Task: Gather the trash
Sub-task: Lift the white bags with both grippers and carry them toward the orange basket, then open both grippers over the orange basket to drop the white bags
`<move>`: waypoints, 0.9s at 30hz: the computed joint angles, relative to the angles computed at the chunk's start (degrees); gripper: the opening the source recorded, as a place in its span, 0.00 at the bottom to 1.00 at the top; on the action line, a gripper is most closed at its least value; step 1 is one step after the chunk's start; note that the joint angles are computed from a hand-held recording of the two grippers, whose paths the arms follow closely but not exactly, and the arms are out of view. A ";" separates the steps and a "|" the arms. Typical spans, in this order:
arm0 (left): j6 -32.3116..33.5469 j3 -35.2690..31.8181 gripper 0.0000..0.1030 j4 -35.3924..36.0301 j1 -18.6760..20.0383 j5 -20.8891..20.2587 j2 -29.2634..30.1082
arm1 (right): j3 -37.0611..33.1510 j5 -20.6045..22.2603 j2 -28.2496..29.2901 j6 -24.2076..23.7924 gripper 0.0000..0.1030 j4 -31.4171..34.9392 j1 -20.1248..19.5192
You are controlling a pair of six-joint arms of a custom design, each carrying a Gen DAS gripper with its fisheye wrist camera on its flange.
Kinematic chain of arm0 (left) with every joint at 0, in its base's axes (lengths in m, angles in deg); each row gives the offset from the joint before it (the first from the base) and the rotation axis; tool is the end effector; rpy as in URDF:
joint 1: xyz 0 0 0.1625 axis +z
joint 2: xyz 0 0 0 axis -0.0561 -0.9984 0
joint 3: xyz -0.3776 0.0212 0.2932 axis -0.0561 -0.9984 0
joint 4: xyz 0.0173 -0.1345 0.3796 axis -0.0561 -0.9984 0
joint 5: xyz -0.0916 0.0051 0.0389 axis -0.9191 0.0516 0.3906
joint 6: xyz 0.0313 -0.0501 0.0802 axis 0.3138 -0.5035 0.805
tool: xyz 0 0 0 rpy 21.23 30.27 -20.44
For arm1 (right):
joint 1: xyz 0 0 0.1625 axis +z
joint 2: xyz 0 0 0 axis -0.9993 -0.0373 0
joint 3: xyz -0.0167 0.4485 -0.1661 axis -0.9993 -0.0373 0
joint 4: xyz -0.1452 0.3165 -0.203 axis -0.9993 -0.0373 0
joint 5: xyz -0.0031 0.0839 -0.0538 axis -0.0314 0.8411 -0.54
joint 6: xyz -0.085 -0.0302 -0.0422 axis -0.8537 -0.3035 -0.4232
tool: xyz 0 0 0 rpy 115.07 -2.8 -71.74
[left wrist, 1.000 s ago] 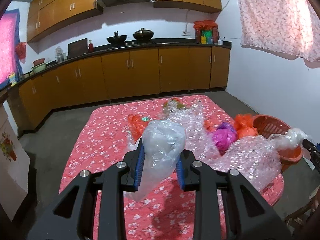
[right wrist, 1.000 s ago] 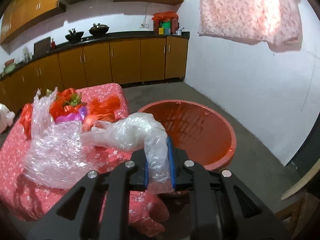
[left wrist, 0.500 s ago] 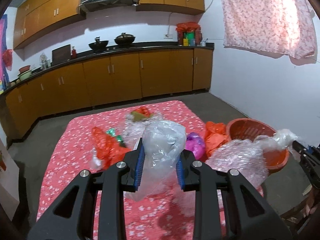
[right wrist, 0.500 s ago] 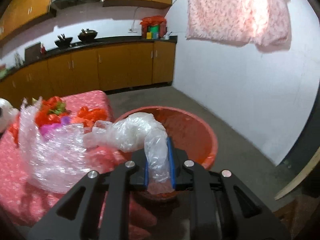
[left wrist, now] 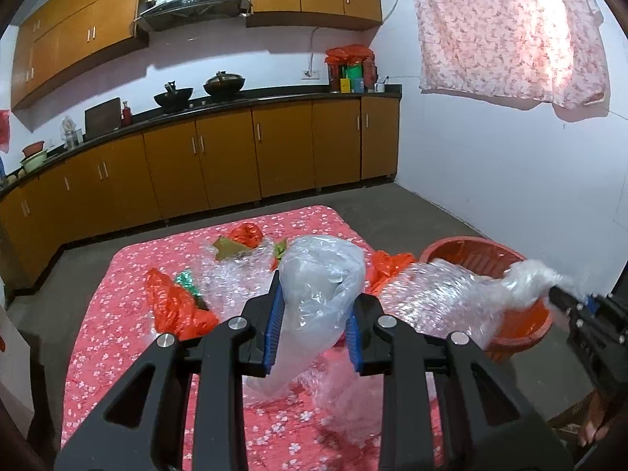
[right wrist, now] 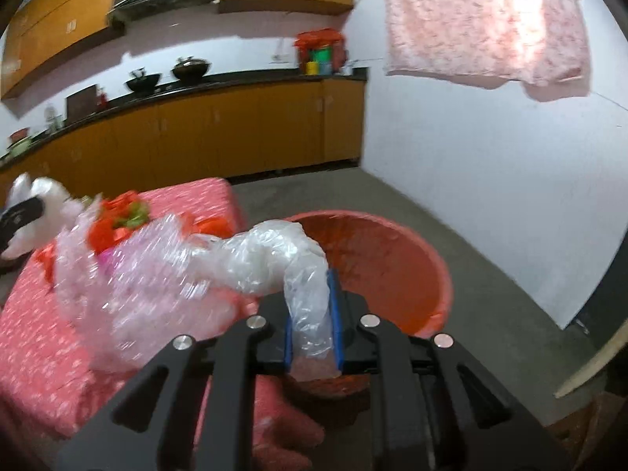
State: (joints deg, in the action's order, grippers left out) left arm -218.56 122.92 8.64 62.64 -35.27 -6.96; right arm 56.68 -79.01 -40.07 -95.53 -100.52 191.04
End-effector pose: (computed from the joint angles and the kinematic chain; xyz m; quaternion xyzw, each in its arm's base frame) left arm -0.1713 -0.7285 0.2492 0.0690 0.7341 -0.5209 0.4301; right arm 0.2885 -0.7915 0.0567 0.3264 -0.8301 0.3819 0.2418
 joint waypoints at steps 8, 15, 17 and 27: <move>5.33 7.54 0.27 -9.35 -0.34 -3.23 -5.68 | 0.39 4.61 0.46 2.15 0.14 4.02 3.42; 11.05 13.30 0.27 -19.05 -0.04 -5.78 -11.20 | -14.59 5.55 7.27 6.01 0.14 8.98 7.62; 11.18 13.82 0.27 -20.03 0.29 -6.38 -11.94 | -20.09 5.80 9.34 8.05 0.14 12.04 8.28; 11.19 10.25 0.27 -16.90 1.38 -6.33 -10.32 | -37.37 4.98 16.09 9.77 0.14 20.84 8.49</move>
State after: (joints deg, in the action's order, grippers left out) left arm -207.37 133.17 -8.26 64.03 -41.59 -17.27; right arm 19.31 -74.03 -23.97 -85.75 -79.68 199.53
